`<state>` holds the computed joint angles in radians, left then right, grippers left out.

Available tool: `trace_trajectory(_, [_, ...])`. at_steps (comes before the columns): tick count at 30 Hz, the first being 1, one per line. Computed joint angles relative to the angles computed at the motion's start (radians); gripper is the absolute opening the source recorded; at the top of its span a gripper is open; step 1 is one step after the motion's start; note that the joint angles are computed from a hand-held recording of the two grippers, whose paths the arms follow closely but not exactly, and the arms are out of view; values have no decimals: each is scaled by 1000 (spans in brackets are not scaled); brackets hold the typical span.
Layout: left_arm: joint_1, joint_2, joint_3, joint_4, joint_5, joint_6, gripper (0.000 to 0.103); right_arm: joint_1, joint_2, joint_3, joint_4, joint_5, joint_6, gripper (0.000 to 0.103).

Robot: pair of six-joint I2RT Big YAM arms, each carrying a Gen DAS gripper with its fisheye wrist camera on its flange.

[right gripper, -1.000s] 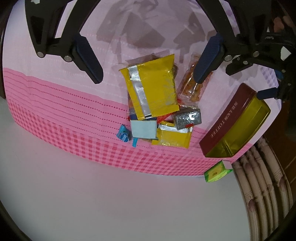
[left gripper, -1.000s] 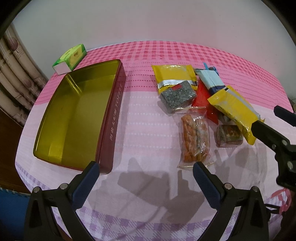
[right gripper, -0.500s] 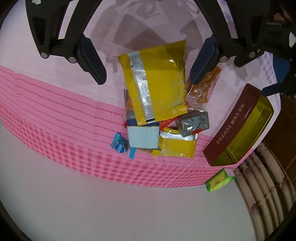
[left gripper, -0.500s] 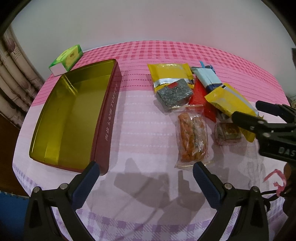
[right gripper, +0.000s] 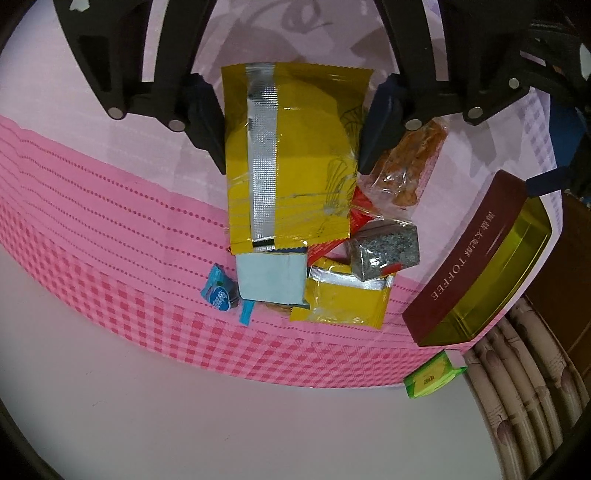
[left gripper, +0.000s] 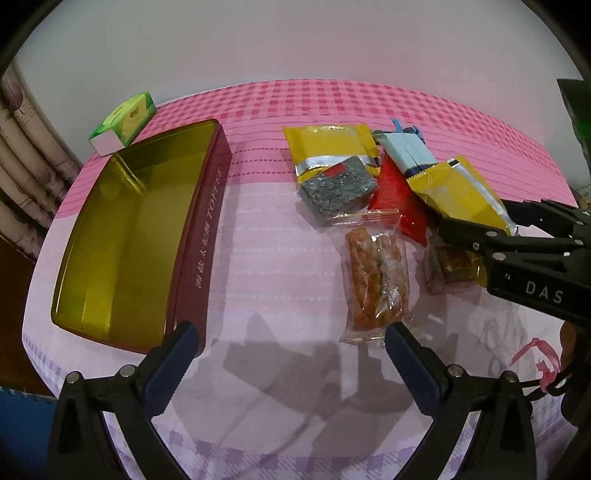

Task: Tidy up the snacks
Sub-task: 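Lower the right gripper onto the yellow silver-striped bag and close, then grasp the clear bag of orange biscuits with the left gripper while the right holds the yellow bag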

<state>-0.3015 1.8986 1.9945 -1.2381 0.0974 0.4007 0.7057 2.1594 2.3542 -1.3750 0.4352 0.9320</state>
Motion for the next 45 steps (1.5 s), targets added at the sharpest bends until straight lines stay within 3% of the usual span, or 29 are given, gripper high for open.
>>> trace_trajectory(6, [-5,4,7,-6,5,-3,103,3,-49,-80,48,18,30,56])
trace_trajectory(20, [-44,60,80,-74,60,6,102,38,-220,-328,134,94,179,56])
trace_trajectory(23, [-53,83,106,-88,47,2,89,43,-238,-351,145,104,196,56])
trace_trajectory(28, [-61,129,159,-134,40,-13,82,47,-245,-361,148,110,206,56])
trace_trajectory(33, [-67,157,189,-154,44,-23,80,50,-244,-362,149,111,213,56])
trace_trajectory(39, [-69,187,225,-192,60,-34,67,51,-238,-355,142,105,217,56])
trace_trajectory(43, [-73,172,204,-168,55,-24,43,52,-237,-354,138,105,219,56])
trace_trajectory(45, [-73,173,204,-167,55,-24,42,54,-236,-352,133,106,222,56])
